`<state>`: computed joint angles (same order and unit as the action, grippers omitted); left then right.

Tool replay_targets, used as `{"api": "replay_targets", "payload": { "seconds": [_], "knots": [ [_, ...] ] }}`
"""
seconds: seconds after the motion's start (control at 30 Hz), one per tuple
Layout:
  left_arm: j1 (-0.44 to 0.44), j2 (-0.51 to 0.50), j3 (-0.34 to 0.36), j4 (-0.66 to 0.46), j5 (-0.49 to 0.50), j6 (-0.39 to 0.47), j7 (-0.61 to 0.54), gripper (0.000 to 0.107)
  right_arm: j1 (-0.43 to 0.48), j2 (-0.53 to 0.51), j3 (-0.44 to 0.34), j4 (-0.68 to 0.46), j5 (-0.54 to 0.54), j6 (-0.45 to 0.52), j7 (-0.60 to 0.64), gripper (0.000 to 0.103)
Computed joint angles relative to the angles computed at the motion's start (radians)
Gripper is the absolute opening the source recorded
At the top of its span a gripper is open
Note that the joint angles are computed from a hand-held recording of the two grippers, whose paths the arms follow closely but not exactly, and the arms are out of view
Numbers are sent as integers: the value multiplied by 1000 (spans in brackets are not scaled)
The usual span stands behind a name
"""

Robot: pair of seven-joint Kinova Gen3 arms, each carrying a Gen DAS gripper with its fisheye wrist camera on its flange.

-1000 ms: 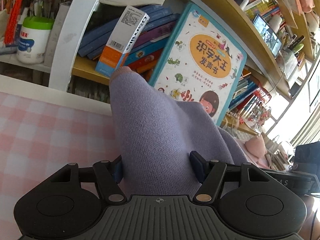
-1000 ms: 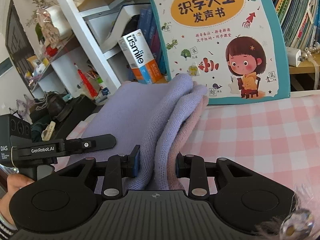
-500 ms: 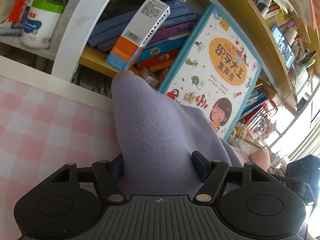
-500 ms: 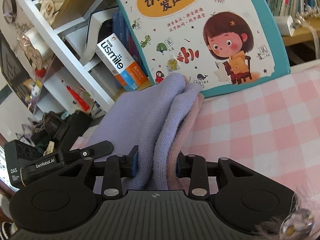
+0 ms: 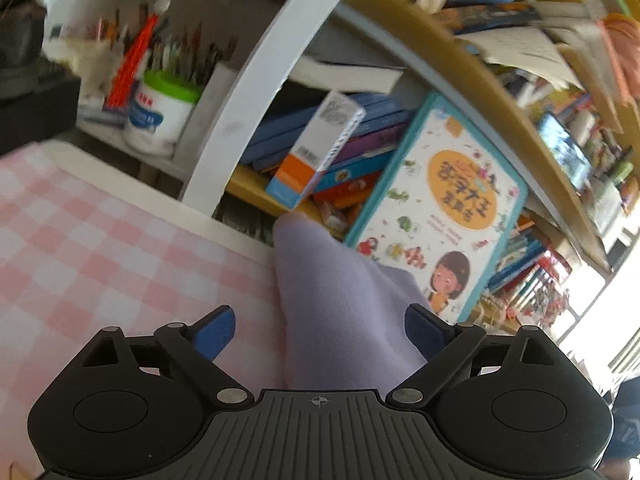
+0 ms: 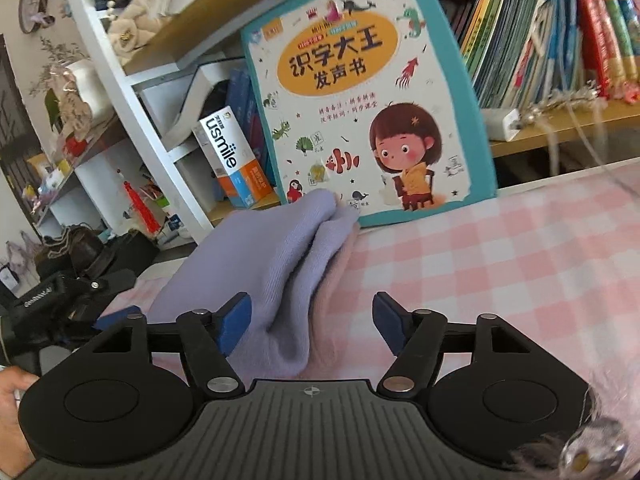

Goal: Fold clothes

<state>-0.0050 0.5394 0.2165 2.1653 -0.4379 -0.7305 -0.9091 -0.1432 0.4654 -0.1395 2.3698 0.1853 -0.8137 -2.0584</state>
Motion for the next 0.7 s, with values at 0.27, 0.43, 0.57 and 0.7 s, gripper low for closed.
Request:
{"api": "replay_targets", "payload": {
  "seconds": [0.27,0.43,0.57,0.7],
  "knots": [
    [232,-117,-99,116,277,14,-321,98,-233,-65,48,140,-318,-50,219,72],
    [311,-147,-78,142,476,51,-502,100,-414,-102,120,166,-522,-8,278,78],
    [497,-141,-203,145,639,39,-607,101,-535,-83,152,194,-684,-95,336,83],
    [682,-116,-327,141,802,9,-697,103,-659,-53,186,196,-847,-149,429,88]
  ]
}}
